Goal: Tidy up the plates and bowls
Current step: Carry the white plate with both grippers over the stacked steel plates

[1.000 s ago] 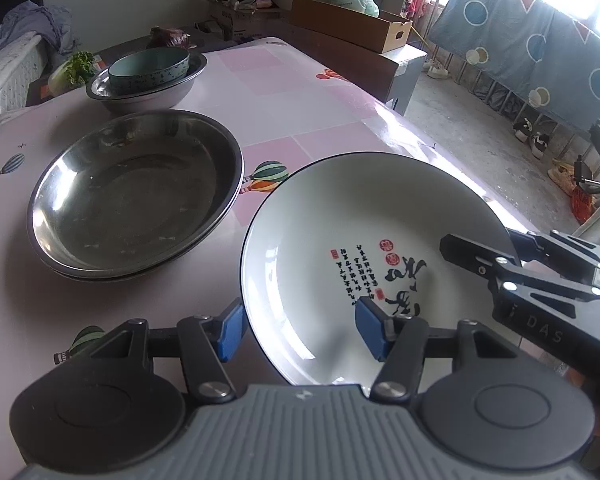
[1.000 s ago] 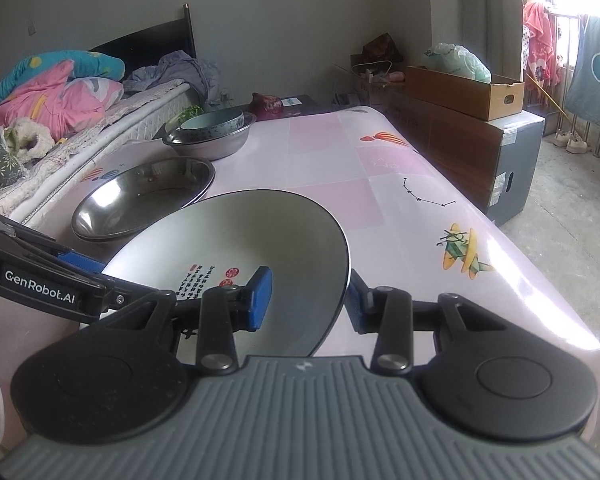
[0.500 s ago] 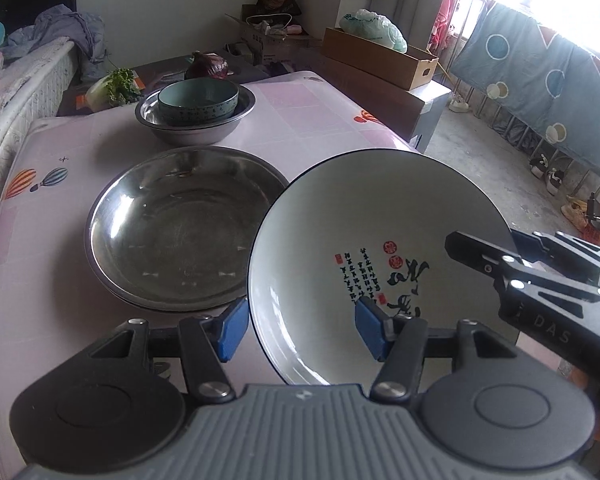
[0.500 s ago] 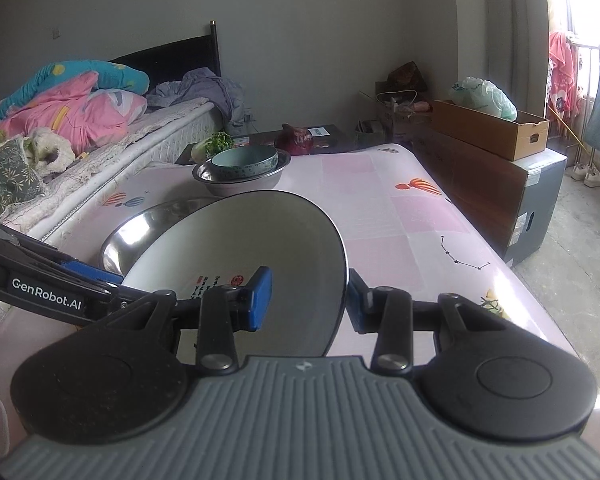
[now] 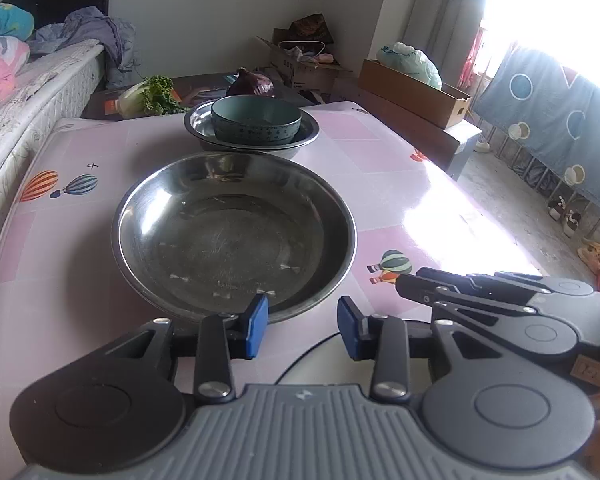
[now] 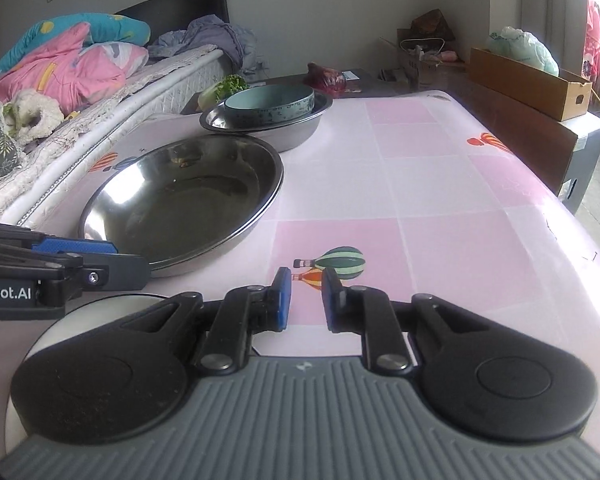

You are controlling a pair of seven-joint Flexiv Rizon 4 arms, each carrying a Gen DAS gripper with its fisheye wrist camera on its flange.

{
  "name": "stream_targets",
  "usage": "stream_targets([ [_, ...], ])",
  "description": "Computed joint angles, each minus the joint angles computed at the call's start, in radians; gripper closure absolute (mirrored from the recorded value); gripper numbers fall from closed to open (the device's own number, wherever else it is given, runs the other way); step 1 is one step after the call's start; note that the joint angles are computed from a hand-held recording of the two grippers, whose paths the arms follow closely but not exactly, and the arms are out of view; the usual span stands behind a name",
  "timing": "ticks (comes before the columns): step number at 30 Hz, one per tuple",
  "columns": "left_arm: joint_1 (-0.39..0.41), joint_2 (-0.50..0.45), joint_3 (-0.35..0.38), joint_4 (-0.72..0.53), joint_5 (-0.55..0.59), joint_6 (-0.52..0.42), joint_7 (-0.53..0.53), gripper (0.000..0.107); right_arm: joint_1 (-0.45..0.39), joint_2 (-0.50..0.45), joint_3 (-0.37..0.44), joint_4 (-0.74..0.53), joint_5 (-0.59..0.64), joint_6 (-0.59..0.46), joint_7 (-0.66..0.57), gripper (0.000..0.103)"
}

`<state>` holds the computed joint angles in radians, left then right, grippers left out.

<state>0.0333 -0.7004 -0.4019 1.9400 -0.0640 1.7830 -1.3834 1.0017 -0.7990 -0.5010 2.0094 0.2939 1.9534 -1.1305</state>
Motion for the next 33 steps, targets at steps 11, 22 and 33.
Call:
stream_targets([
  [11,-0.022,0.035,0.008,0.011,-0.037,-0.096,0.076,0.044,-0.154,0.046,0.175,0.017,-0.008,0.087,-0.004,0.080],
  [22,0.105,0.113,-0.106,0.114,-0.106,-0.088,0.054,0.026,-0.177,0.135,0.274,0.125,0.075,0.152,-0.088,0.055],
  [33,0.154,0.150,-0.106,0.208,-0.080,-0.066,-0.038,0.026,-0.160,0.214,0.337,0.229,0.179,0.199,-0.135,0.050],
])
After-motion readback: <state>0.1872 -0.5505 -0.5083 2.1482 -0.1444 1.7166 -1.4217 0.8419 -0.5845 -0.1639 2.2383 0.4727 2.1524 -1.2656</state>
